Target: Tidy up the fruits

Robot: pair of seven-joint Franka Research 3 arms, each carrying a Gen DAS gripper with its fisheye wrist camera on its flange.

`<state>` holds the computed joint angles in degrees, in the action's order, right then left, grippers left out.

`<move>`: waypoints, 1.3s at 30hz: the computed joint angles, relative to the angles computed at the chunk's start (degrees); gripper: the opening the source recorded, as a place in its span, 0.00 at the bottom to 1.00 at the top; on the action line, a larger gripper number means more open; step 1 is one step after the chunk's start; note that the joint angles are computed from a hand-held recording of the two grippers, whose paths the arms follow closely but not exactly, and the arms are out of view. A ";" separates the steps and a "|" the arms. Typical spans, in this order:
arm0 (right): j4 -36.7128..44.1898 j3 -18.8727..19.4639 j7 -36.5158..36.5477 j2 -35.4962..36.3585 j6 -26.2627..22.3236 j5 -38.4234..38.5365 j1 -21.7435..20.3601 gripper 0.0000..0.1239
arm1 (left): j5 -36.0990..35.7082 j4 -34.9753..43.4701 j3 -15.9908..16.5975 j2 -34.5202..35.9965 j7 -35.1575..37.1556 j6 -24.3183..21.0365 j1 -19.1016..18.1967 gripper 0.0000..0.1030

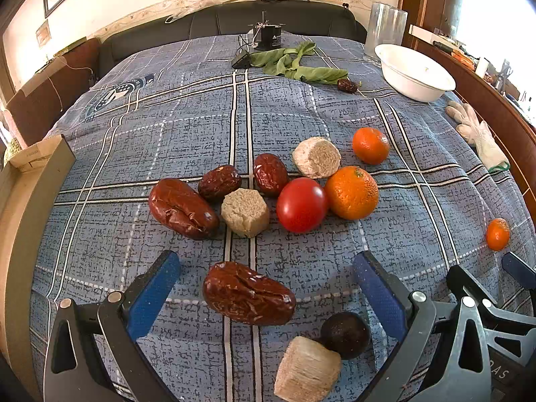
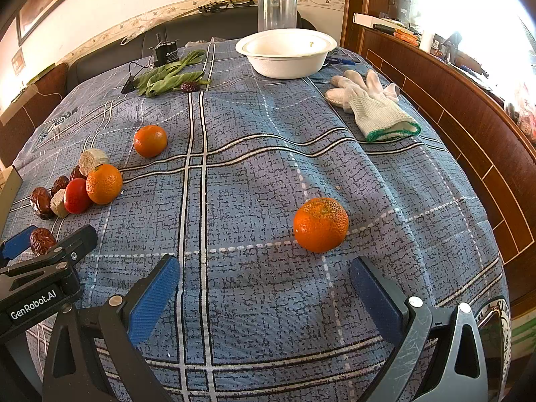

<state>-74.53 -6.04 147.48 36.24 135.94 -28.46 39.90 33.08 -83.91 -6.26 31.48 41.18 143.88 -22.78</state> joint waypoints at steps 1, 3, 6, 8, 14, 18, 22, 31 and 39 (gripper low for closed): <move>0.00 -0.01 0.00 0.00 0.00 0.01 0.01 0.83 | 0.00 0.02 0.01 0.01 0.00 -0.02 -0.02 1.00; 0.01 -0.02 -0.01 0.01 0.01 0.02 0.01 0.83 | -0.02 0.00 0.01 0.01 0.01 0.01 -0.01 1.00; 0.00 -0.03 -0.02 0.01 0.02 0.04 0.01 0.83 | -0.05 0.00 0.01 0.00 0.05 -0.01 0.00 1.00; -0.04 0.12 -0.29 -0.03 0.09 0.24 -0.10 0.83 | -0.07 0.10 -0.03 0.04 0.22 -0.15 0.00 1.00; 0.44 1.48 -3.82 -0.44 -1.29 3.22 -1.46 0.83 | -3.06 1.86 -1.67 0.83 4.82 -1.98 1.26 1.00; 0.81 1.20 -3.51 -0.16 -1.94 3.52 -0.97 0.83 | -4.41 1.25 -1.94 0.40 7.19 -1.63 1.67 1.00; 0.77 1.14 -3.50 -0.23 -2.20 3.44 -0.75 0.83 | -6.12 -0.37 -2.77 -0.32 11.16 0.18 2.81 0.99; 1.42 1.05 -3.46 0.04 -2.97 3.35 -0.69 0.83 | -1.44 -14.45 0.96 -11.48 2.58 10.79 3.04 0.89; -8.55 -2.96 9.17 -7.61 4.29 -8.86 3.72 0.82 | 26.55 -23.78 5.94 -23.88 -24.53 12.53 2.68 0.90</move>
